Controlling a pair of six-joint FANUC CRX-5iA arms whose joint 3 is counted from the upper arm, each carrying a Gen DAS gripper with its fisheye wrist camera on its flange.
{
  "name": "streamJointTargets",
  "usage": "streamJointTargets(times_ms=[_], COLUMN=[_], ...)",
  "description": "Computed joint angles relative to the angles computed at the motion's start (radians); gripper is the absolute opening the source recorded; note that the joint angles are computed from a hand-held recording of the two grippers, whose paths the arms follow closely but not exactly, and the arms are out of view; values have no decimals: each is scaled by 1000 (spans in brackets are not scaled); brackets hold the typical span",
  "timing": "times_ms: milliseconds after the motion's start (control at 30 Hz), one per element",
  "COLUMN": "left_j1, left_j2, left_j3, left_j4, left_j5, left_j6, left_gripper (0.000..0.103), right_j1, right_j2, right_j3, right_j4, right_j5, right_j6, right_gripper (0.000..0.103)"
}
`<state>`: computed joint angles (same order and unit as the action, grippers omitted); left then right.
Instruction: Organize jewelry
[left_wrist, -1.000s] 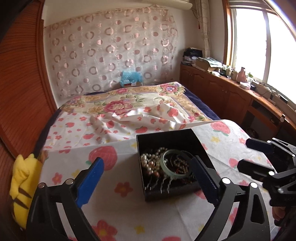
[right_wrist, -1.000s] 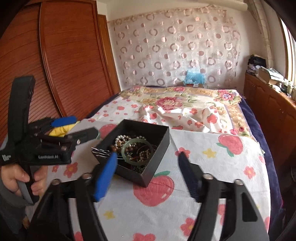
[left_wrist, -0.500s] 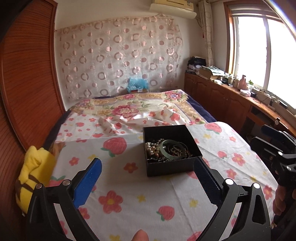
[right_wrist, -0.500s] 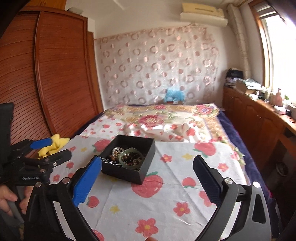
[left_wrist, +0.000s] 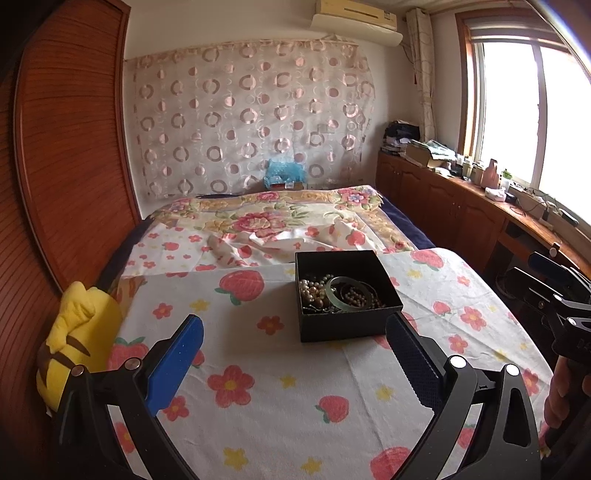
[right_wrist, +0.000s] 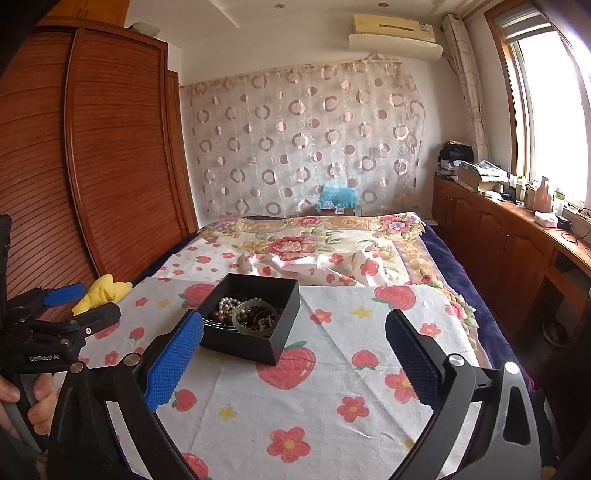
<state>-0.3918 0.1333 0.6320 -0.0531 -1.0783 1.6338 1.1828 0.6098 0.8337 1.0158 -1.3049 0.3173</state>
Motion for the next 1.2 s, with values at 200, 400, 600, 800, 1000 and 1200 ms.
streamJointTargets(times_ms=[200, 400, 600, 800, 1000, 1200], left_j1=[0, -7, -4, -4, -7, -5], left_j2=[-13, -16, -17, -18, -16, -18], left_j3=[-16, -15, -16, -18, -14, -17], left_j4=[1, -14, -10, -9, -14, -9], left_j5=[8, 6, 5, 5, 3, 6], left_j6=[13, 26, 23, 23, 25, 24], left_gripper=[96, 96, 96, 96, 96, 96], right_j1=[0, -1, 0, 0, 0, 0], right_j2=[4, 7, 12, 14, 21, 21], right_j3=[4, 8, 16, 19, 28, 30], right_j4=[-4, -9, -14, -15, -15, -19], right_j5=[2, 6, 6, 6, 5, 3], right_j6=[4, 5, 9, 10, 11, 14], right_gripper=[100, 100, 100, 100, 100, 100])
